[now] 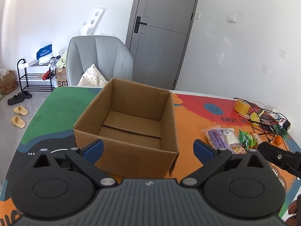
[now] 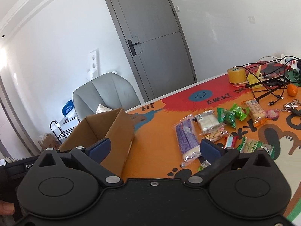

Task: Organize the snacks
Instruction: 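Move both open tools back over the snack pile, then grasp the red dotted snack stick with the left tool while the right tool grasps the green cow-print bread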

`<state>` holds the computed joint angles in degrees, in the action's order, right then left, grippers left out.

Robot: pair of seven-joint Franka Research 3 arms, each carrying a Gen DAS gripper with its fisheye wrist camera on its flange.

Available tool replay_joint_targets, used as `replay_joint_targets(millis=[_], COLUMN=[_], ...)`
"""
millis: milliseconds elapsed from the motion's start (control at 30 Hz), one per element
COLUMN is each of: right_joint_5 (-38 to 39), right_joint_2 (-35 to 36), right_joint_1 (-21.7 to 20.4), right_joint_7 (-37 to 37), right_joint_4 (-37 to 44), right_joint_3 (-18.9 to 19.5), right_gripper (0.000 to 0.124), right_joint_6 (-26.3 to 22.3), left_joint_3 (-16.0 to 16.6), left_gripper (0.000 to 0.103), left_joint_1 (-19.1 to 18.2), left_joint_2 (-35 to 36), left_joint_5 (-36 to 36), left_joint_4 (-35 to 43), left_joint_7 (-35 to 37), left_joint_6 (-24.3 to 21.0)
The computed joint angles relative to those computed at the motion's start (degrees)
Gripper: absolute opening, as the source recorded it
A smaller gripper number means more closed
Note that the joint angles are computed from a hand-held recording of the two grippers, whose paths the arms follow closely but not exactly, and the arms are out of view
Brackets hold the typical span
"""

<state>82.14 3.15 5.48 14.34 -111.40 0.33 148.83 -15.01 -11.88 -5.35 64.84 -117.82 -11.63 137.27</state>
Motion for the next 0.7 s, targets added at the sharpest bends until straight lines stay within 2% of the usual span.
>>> replay_joint_targets(millis=[367,700], right_joint_5=[-4.49,-7.24], right_joint_2=[-0.01,2.62], right_joint_1=[-1.99,-4.69], right_joint_7=[3.63,4.91], right_joint_4=[-0.03,3.23], right_joint_3=[-1.56,-1.93], right_gripper=[0.103,0.103], right_joint_6=[0.65,0.98], left_joint_3=[0.2,1.67], left_gripper=[0.101,0.101], left_joint_1=[-2.44,-5.91], left_joint_2=[4.89,11.43], left_joint_5=[-2.71,-1.83], left_joint_4=[4.54,10.63], left_joint_7=[3.55,3.42], left_joint_6=[2.74,5.24])
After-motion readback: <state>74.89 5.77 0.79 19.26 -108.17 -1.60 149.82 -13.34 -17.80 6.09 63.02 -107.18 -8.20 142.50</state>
